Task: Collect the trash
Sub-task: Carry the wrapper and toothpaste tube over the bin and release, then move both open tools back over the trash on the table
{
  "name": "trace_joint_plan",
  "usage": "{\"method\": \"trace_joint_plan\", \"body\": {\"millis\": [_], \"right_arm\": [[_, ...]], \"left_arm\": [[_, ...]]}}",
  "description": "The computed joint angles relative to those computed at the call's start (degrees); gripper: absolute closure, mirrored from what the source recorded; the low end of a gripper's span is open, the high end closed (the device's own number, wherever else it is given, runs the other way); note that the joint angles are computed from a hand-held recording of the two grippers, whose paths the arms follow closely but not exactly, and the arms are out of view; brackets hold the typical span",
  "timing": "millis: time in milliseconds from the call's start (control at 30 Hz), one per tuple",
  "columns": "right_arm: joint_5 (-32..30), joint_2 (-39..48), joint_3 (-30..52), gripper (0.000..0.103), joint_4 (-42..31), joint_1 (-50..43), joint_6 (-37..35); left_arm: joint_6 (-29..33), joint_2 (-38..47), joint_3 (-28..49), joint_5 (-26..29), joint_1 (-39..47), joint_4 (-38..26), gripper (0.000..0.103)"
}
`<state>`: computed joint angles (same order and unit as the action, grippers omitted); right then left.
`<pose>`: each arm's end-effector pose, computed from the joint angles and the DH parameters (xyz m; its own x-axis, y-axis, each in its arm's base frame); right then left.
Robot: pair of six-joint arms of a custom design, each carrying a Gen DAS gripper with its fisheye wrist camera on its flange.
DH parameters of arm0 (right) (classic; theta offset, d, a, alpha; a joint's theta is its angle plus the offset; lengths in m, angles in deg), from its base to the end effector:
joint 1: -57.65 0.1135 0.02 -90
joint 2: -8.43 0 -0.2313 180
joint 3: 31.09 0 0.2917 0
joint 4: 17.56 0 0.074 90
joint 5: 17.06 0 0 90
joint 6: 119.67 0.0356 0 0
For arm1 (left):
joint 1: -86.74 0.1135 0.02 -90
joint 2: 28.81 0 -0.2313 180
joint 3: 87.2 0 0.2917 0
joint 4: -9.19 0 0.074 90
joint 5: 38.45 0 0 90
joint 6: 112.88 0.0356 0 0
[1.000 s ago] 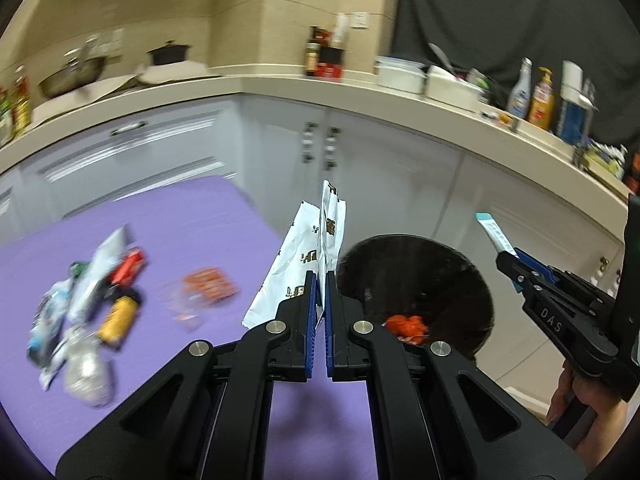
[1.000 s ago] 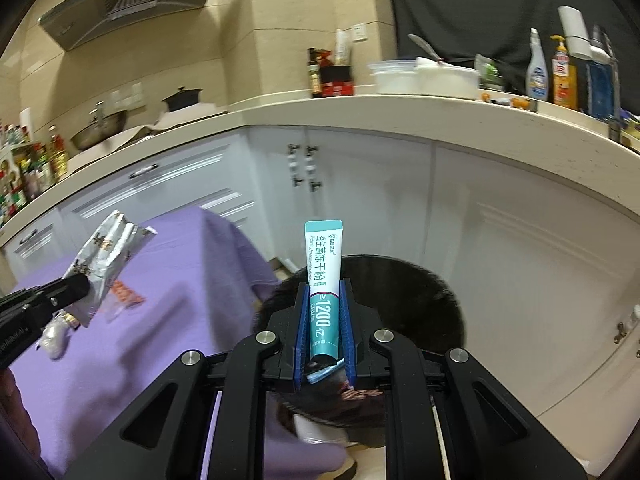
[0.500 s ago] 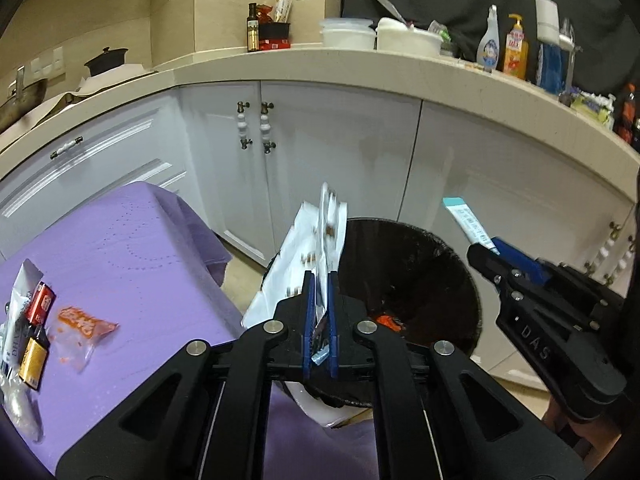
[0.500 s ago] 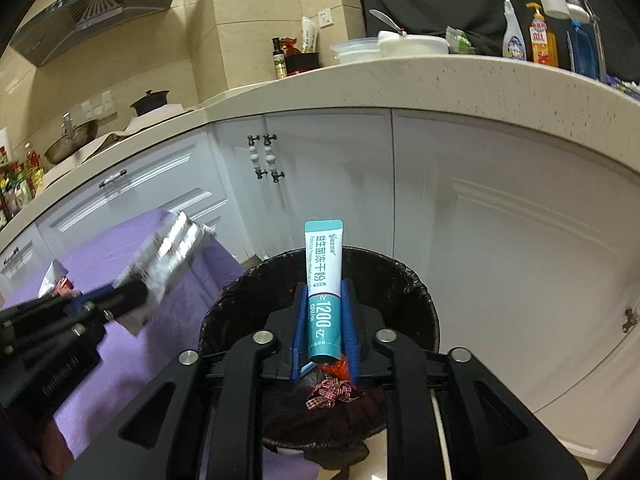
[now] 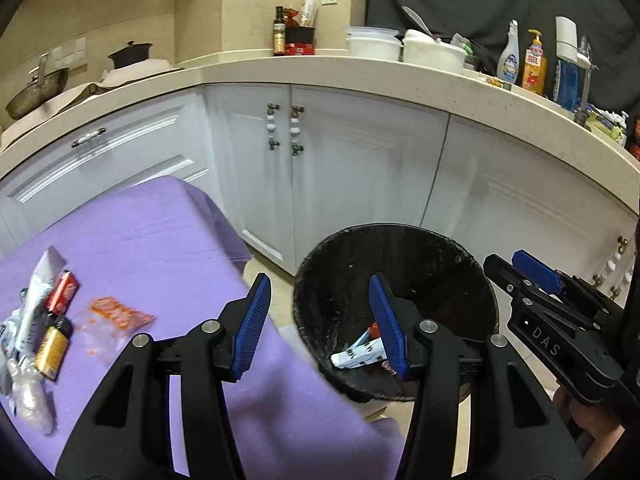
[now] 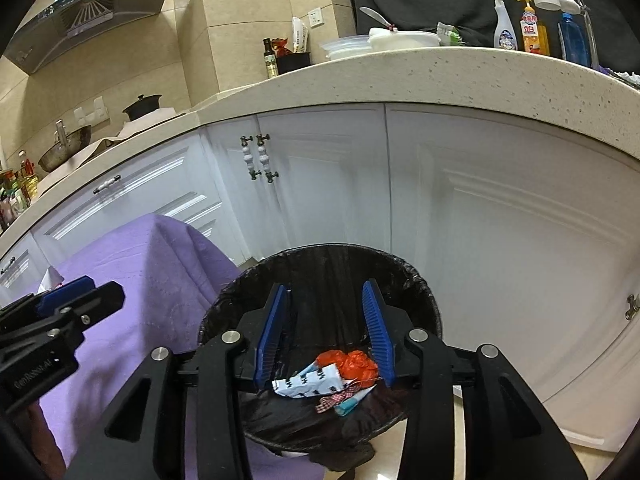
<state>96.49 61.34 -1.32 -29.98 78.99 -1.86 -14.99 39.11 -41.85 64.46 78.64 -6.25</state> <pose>0.2245 0.0724 0.1214 -0.4935 0.2664 -0.8280 0.2254 0.9586 0.1740 0.2841 -0.0485 0.1489 -0.5611 0.2150 -0.7993 0.3924 0.9194 -0.0281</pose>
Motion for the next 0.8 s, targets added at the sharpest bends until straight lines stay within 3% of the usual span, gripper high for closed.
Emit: {"method": "trace_joint_plan", "body": {"millis": [267, 433, 567, 800], "right_arm": [[2.83, 4.94, 4.55, 0.060, -0.01, 10.03, 3.52], [4.42, 12.18, 9.74, 0.059, 1.93, 17.22, 4.69], [4.90, 19.75, 15.76, 0.058, 3.60, 22.90, 4.82], [4.62, 32.01, 27.09, 0.057, 4.38, 30.61, 4.34]], "left_arm": [[4.53, -9.56, -3.75, 5.35, 12.45, -6.06, 0.047], [9.25, -13.06, -4.46, 10.80, 25.63, -10.40, 0.042], [13.69, -12.09, -2.80, 14.84, 36.51, -12.78, 0.042], [20.34, -2.99, 3.81, 20.82, 54.74, -14.02, 0.042]]}}
